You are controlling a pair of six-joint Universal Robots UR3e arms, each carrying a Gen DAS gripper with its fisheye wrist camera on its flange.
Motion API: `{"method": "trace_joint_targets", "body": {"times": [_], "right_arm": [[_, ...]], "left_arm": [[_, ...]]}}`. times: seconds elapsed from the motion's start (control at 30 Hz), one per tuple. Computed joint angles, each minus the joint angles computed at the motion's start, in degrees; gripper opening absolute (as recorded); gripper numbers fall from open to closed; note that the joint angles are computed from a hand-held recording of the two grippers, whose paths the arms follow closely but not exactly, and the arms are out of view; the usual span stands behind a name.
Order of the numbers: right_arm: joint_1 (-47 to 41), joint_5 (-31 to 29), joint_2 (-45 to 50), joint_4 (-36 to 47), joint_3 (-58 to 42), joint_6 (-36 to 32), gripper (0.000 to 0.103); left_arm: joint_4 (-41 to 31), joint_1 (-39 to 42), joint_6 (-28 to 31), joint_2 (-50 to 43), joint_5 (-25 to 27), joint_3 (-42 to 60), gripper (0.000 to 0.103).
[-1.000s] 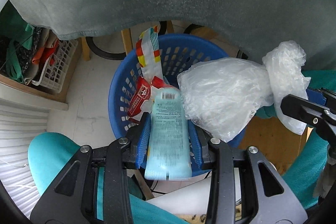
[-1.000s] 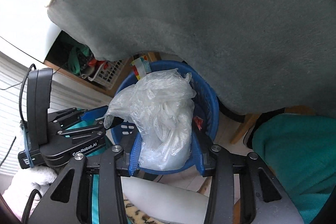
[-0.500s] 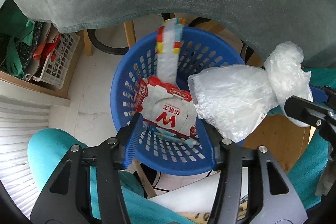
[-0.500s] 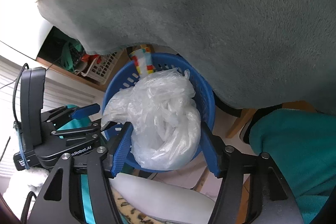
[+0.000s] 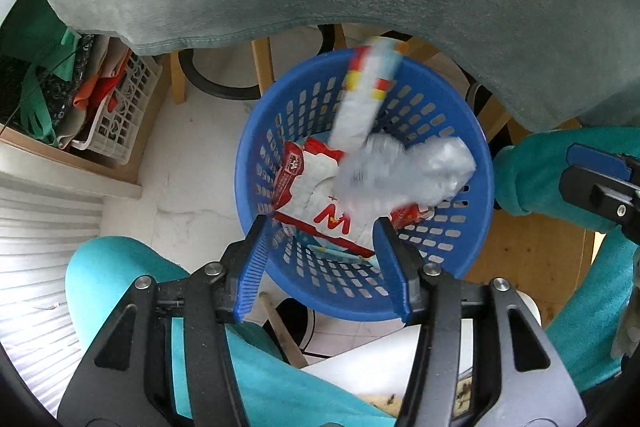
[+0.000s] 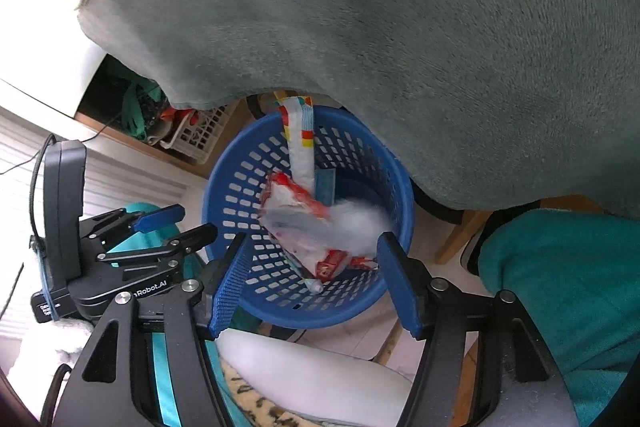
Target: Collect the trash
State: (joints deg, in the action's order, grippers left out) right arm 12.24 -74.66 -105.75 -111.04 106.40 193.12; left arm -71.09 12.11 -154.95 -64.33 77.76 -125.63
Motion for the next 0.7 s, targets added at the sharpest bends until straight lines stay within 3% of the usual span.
{"method": "trace_joint_targets", "body": {"times": [0.3, 0.7], "right_arm": [[1.18, -1.29, -1.85, 1.06, -1.95, 0.01, 0.064], [3.97, -6.84, -3.52, 2.44, -13.71, 0.55, 0.064]], "left_arm": [[-5.94, 1.21, 0.65, 2.86, -4.12, 4.80, 0.054], [-11.82, 0.24, -1.32, 3.49, -11.35, 19.28, 0.054]]}}
